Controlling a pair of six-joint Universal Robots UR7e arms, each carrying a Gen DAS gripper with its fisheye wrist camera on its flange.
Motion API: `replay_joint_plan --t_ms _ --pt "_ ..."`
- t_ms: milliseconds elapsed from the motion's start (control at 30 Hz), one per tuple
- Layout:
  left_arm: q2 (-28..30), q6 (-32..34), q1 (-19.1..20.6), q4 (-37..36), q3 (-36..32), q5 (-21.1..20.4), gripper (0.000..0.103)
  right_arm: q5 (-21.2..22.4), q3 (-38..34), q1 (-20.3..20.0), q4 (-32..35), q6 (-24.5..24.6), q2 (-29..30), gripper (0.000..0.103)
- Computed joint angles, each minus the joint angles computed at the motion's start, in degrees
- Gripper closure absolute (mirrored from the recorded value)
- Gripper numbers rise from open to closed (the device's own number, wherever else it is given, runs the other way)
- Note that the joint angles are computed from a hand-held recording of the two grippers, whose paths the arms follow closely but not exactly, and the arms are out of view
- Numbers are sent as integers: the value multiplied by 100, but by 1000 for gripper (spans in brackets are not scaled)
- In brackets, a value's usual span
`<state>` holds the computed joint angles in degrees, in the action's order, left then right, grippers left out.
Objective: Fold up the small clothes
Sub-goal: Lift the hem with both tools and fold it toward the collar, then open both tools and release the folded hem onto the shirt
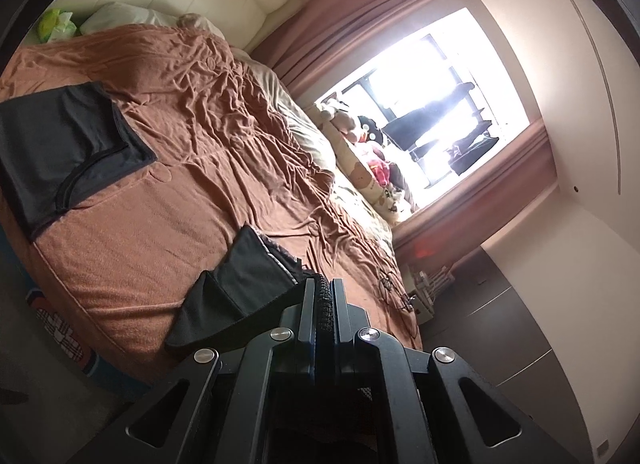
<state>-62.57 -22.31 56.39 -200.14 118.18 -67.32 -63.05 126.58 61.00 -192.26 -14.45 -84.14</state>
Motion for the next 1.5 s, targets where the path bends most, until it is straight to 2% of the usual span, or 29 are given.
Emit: replay_joint_plan --t_ms 367,800,1100,1367,1467,1500 --pt "995 137 536 1170 -1704 -137 98 -922 -1415 552 827 460 863 100" --pt "2063 112 1036 2456 -3478 -30 98 -1852 -3406 1042 1924 777 2159 100" --pt "2843 127 1305 3485 -4807 136 98 -2361 -4647 1205 2572 909 2980 100" --pt "3549 231 1472 4559 -6004 381 97 -2795 -5401 1293 2945 1010 3478 99" --pt "3716 291 1412 4995 -6299 807 96 -3066 -5698 1356 3205 988 3662 93" --pt "3715 271 1417 5087 -6319 816 89 -3191 -5760 1393 3272 943 3695 83"
